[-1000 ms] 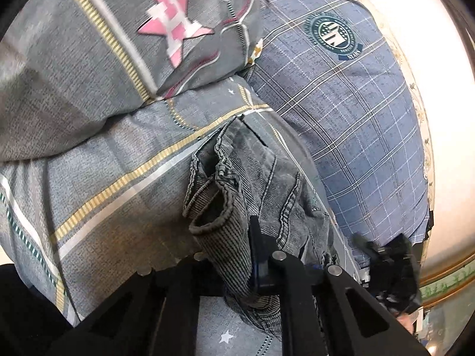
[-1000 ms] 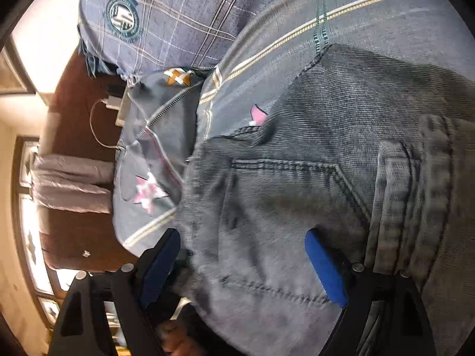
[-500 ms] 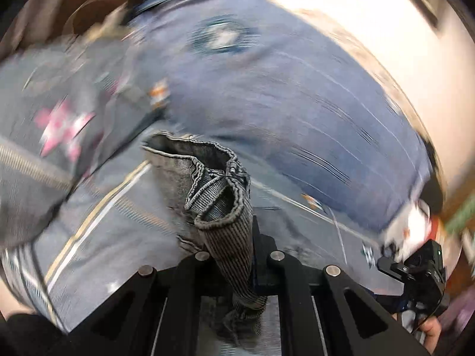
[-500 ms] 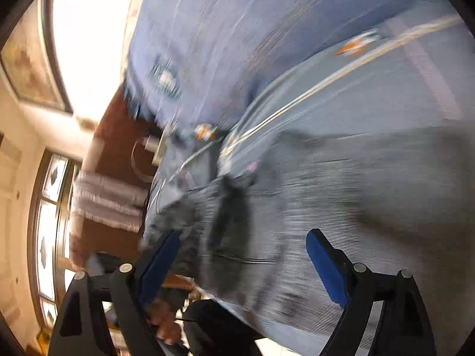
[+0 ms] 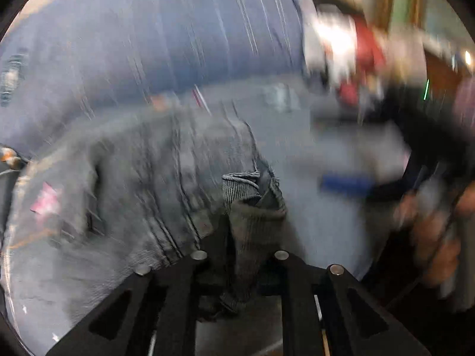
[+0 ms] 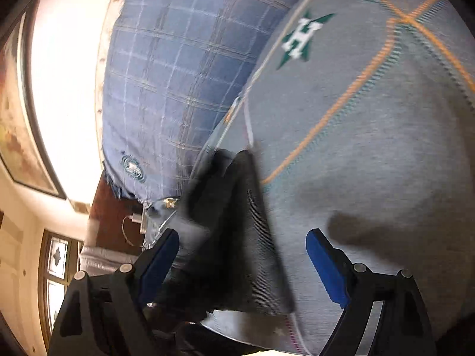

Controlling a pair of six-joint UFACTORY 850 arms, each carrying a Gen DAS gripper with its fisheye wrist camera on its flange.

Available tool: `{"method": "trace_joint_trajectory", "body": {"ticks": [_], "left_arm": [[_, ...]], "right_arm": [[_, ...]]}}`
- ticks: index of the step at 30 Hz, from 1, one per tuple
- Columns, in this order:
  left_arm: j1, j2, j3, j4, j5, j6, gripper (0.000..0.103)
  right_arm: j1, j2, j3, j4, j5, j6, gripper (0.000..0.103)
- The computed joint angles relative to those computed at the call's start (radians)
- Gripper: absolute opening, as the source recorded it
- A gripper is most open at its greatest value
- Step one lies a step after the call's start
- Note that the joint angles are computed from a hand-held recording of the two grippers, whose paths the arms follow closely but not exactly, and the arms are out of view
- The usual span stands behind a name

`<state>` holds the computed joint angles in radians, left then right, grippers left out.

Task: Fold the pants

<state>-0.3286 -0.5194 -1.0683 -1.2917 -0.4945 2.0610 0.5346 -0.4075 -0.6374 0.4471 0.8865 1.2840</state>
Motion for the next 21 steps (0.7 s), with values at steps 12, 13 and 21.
{"method": "trace_joint_trajectory", "body": {"ticks": [12,13,21], "left_arm": [[0.276,0.019,-0.122,-0.084,-0.308,-0.142,0.078],[0.275,-0.014,-0.160,-0.051,-0.252,-0.219,0.078],[0.209,-0.122,-0.223,0.211,-0.129,-0.434,0.078]], "right_arm": [[0.024,0.061,-0.145,-0.084,-0.093,-0.185,0.090],[0.026,0.053,-0.164,-0.115,-0.098,-0.171,0.090],[0.045,-0.126,-0.264,-0.164,-0.299,0.011,0.084]]}}
